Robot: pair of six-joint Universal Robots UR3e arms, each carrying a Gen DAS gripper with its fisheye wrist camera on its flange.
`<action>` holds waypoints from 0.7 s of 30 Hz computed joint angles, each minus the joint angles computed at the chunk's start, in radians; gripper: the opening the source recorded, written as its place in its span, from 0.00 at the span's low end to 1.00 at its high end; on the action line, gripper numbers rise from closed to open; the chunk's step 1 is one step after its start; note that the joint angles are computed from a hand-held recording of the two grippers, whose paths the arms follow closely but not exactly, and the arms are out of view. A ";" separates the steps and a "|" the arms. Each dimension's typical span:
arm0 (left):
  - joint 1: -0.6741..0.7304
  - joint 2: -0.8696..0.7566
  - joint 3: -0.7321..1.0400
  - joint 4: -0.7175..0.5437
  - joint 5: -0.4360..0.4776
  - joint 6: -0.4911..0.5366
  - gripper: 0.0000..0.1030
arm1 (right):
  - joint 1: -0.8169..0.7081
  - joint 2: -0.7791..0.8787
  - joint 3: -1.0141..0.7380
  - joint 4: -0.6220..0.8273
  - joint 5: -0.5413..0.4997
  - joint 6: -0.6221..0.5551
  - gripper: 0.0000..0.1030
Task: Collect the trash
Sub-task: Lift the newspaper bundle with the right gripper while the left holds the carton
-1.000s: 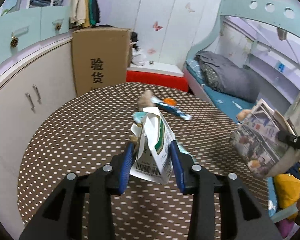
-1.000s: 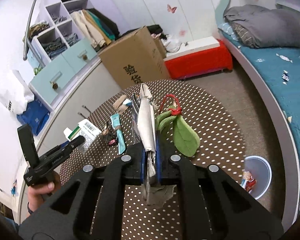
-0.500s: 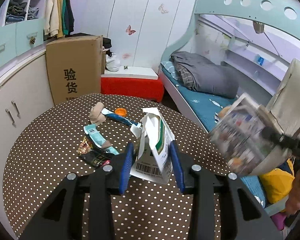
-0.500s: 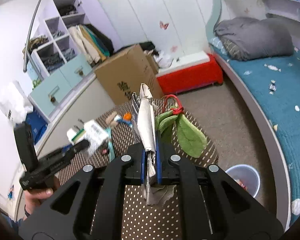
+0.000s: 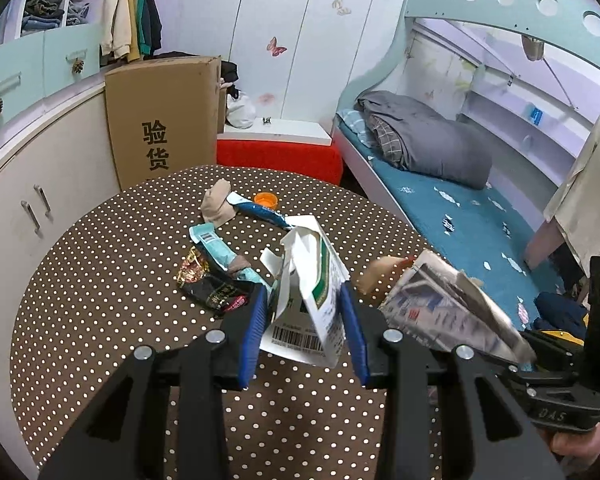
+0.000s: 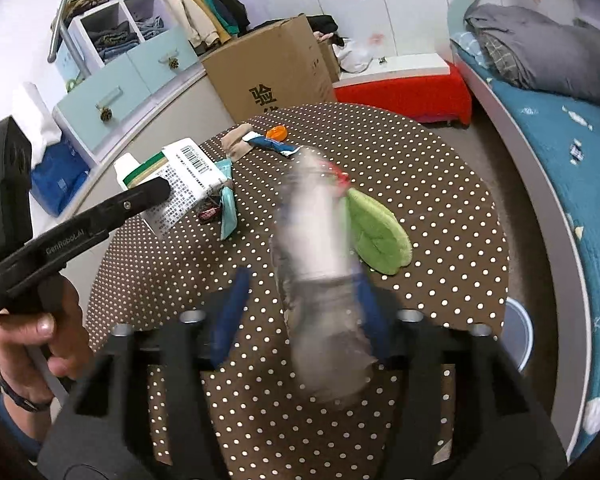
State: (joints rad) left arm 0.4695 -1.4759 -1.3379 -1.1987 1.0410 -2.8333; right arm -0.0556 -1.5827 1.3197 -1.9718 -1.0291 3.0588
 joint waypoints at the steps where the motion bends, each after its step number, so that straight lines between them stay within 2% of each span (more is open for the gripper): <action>1: -0.001 0.001 -0.002 0.001 -0.001 0.000 0.35 | 0.001 -0.005 -0.003 0.004 -0.012 0.000 0.54; 5: -0.009 0.005 -0.013 0.005 -0.002 -0.003 0.35 | -0.024 -0.062 0.042 -0.028 -0.005 -0.023 0.54; 7: -0.013 0.009 -0.028 0.010 0.001 -0.002 0.35 | -0.016 -0.073 0.050 -0.036 -0.034 -0.038 0.52; 8: -0.014 0.011 -0.031 0.010 0.001 -0.003 0.35 | -0.016 -0.080 0.057 -0.038 -0.037 -0.046 0.49; 10: -0.011 0.017 -0.040 0.011 -0.002 -0.002 0.35 | -0.020 -0.101 0.067 -0.037 -0.026 -0.060 0.32; 12: -0.004 0.028 -0.053 0.012 -0.005 0.004 0.35 | -0.014 -0.119 0.075 -0.041 -0.029 -0.062 0.26; 14: -0.001 0.040 -0.066 0.009 -0.008 0.009 0.35 | -0.009 -0.123 0.088 -0.045 -0.026 -0.054 0.17; 15: -0.003 0.042 -0.068 0.008 -0.006 0.008 0.35 | 0.015 -0.107 0.084 -0.044 -0.052 -0.051 0.08; 17: -0.001 0.046 -0.070 0.000 -0.010 0.014 0.35 | 0.039 -0.094 0.093 -0.075 -0.084 -0.033 0.06; 21: 0.006 0.063 -0.068 -0.003 -0.023 0.015 0.35 | -0.024 -0.111 0.090 -0.084 0.027 0.000 0.05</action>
State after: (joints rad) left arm 0.4757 -1.4132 -1.4056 -1.2020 1.0180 -2.8187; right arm -0.0794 -1.6936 1.4099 -2.0562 -1.0022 3.0587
